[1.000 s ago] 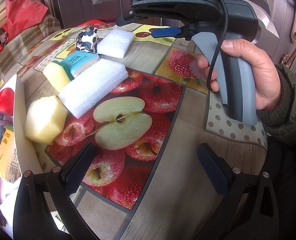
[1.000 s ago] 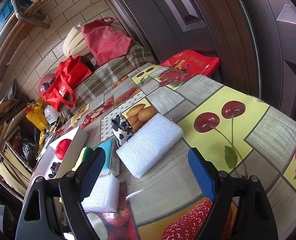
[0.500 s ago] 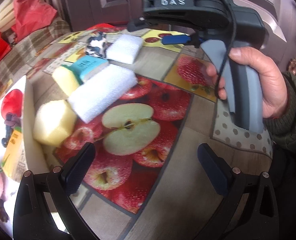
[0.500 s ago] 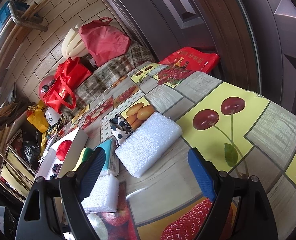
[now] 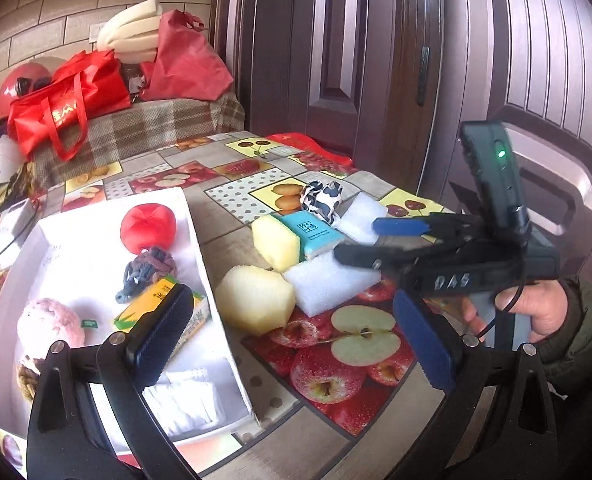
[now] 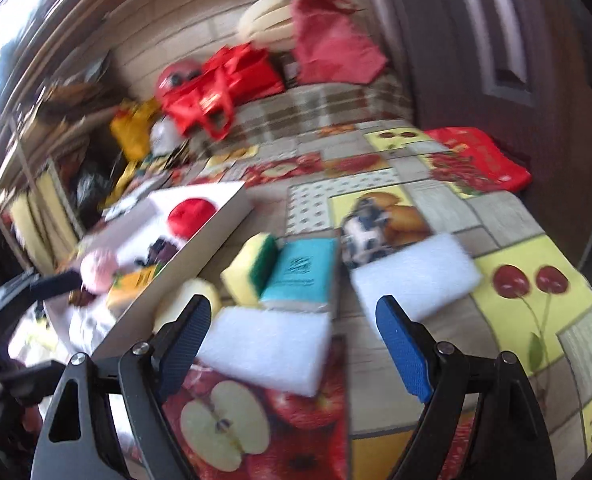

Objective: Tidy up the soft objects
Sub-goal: 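Grasp the white foam sheet with the right gripper while the left gripper approaches the yellow sponge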

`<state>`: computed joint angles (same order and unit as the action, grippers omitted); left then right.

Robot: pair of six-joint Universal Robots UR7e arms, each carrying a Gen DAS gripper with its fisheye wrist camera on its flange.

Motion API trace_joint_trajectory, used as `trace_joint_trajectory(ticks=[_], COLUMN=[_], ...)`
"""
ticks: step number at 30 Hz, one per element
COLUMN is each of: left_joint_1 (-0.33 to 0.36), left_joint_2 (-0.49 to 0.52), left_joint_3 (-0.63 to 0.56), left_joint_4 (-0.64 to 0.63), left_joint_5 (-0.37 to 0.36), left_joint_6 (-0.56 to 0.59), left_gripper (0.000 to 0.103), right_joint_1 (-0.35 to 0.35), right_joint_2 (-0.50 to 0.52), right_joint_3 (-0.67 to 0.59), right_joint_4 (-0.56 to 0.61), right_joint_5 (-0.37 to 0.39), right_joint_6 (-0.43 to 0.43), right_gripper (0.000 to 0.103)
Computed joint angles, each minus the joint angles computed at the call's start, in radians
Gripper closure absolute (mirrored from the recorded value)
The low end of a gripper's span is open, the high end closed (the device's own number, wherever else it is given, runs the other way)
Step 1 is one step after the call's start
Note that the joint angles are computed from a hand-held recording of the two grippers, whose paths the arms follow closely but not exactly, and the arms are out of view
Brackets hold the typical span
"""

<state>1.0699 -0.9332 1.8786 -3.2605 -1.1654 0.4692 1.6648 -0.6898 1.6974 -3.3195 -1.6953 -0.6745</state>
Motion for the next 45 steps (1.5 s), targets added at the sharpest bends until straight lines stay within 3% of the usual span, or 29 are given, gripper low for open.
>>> trace_joint_trajectory(ticks=[4, 9, 12, 14, 16, 19, 21, 23, 26, 27, 28, 31, 35, 38, 42, 45], left_joint_1=[0.003, 0.005, 0.004, 0.002, 0.006, 0.007, -0.004, -0.007, 0.004, -0.002, -0.015, -0.054, -0.050, -0.062, -0.041, -0.021], left_joint_2=[0.000, 0.027, 0.077, 0.117, 0.152, 0.191, 0.201, 0.182, 0.122, 0.102, 0.084, 0.073, 0.100, 0.156, 0.149, 0.118], left_joint_3=[-0.003, -0.065, -0.139, -0.190, -0.240, -0.290, -0.274, -0.235, -0.200, -0.177, -0.145, -0.089, -0.162, -0.184, -0.191, -0.202], left_joint_4=[0.000, 0.115, 0.210, 0.265, 0.327, 0.418, 0.397, 0.379, 0.487, 0.474, 0.420, 0.221, 0.314, 0.254, 0.247, 0.324], left_joint_5=[-0.001, -0.048, -0.031, 0.015, 0.052, 0.093, 0.120, 0.066, -0.140, -0.165, -0.149, -0.008, 0.089, 0.218, 0.214, 0.171], left_joint_6=[-0.016, -0.040, -0.072, -0.098, -0.134, -0.187, -0.166, -0.131, -0.119, -0.102, -0.065, 0.019, -0.025, 0.014, 0.034, 0.015], left_gripper=[0.002, 0.002, 0.002, 0.002, 0.002, 0.002, 0.002, 0.002, 0.002, 0.002, 0.002, 0.002, 0.002, 0.002, 0.002, 0.002], right_joint_1=[0.060, 0.064, 0.014, -0.004, -0.031, -0.065, -0.081, -0.088, -0.092, -0.094, -0.099, -0.115, -0.133, -0.133, -0.118, -0.090], right_joint_2=[0.090, 0.082, -0.009, -0.046, -0.087, -0.135, -0.156, -0.170, -0.185, -0.191, -0.198, -0.226, -0.249, -0.240, -0.219, -0.182], right_joint_3=[-0.105, -0.065, -0.022, 0.019, 0.062, 0.110, 0.121, 0.129, 0.135, 0.139, 0.144, 0.157, 0.152, 0.133, 0.122, 0.092], right_joint_4=[0.117, 0.093, 0.235, 0.183, 0.151, 0.120, 0.128, 0.141, 0.148, 0.140, 0.131, 0.130, 0.200, 0.242, 0.229, 0.218], right_joint_5=[-0.195, -0.292, -0.251, -0.281, -0.263, -0.201, -0.151, -0.124, -0.110, -0.108, -0.101, -0.057, -0.002, -0.009, -0.050, -0.105], right_joint_6=[-0.117, -0.320, -0.192, -0.177, -0.142, -0.088, -0.050, -0.026, -0.004, 0.001, 0.007, 0.041, 0.112, 0.170, 0.184, 0.188], right_gripper=[0.017, 0.017, 0.018, 0.018, 0.017, 0.017, 0.017, 0.017, 0.017, 0.017, 0.017, 0.017, 0.017, 0.017, 0.017, 0.017])
